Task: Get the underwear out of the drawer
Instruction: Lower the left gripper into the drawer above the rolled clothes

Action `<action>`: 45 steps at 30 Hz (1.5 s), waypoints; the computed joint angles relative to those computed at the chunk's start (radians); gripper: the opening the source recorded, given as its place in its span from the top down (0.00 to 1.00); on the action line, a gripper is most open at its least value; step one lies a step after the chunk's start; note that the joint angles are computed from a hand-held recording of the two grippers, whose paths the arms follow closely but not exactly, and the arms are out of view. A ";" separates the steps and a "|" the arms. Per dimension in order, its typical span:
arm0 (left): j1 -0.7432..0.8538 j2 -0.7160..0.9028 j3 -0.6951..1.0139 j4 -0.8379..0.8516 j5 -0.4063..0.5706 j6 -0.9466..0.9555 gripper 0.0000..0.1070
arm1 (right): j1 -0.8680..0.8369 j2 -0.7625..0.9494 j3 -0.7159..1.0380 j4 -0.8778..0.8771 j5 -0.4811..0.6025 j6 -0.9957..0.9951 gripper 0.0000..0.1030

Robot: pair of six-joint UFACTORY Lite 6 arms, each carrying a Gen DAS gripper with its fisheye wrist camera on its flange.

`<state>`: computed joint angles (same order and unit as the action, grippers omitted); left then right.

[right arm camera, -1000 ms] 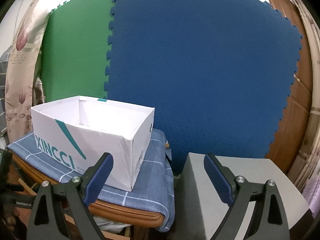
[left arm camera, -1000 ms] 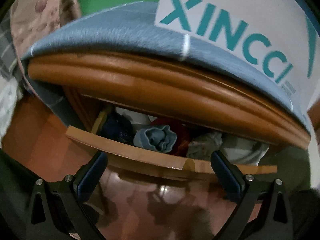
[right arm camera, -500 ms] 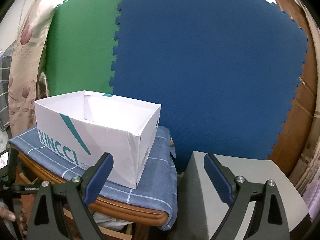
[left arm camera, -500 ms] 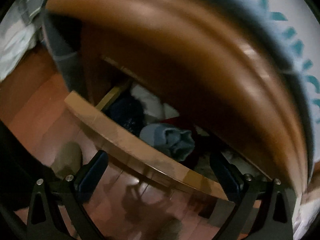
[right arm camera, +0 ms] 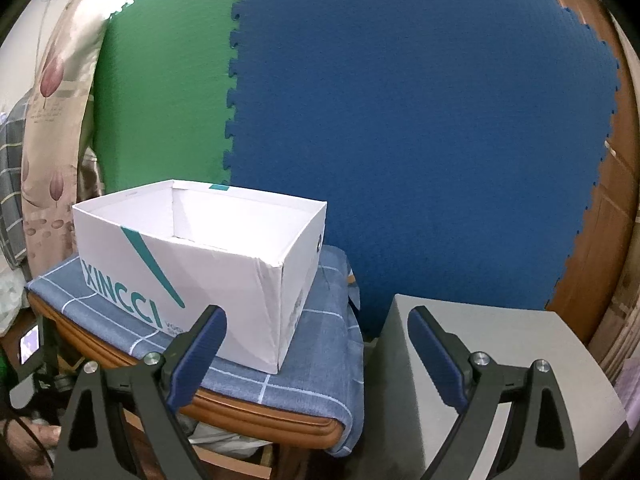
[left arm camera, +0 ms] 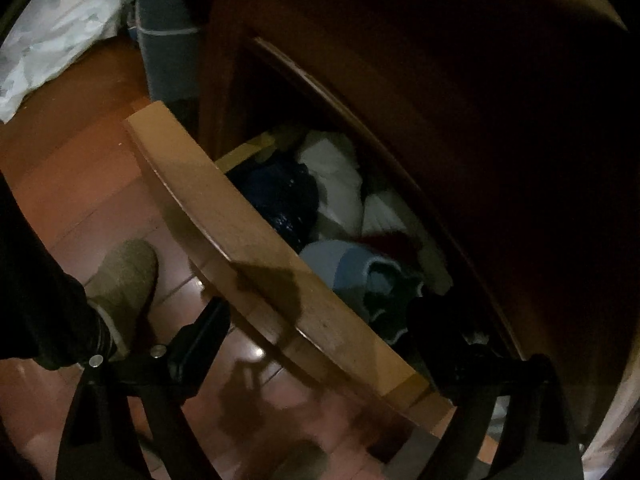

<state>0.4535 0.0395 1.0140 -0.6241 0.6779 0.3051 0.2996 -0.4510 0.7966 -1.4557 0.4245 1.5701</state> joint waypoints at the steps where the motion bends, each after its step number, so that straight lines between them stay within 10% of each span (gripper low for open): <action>1: 0.000 -0.007 -0.012 0.010 -0.015 -0.022 0.14 | -0.003 0.002 0.002 0.002 -0.003 -0.001 0.08; 10: 0.003 0.151 0.096 0.084 0.108 -0.217 0.04 | -0.016 0.008 0.003 0.024 -0.038 -0.027 0.08; 45: 0.062 0.098 0.038 0.290 0.273 -0.012 0.04 | -0.043 0.026 0.019 0.150 -0.095 -0.144 0.08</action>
<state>0.5151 0.1375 1.0515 -0.3337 0.9511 0.2930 0.2569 -0.4250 0.8161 -1.3061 0.3291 1.4265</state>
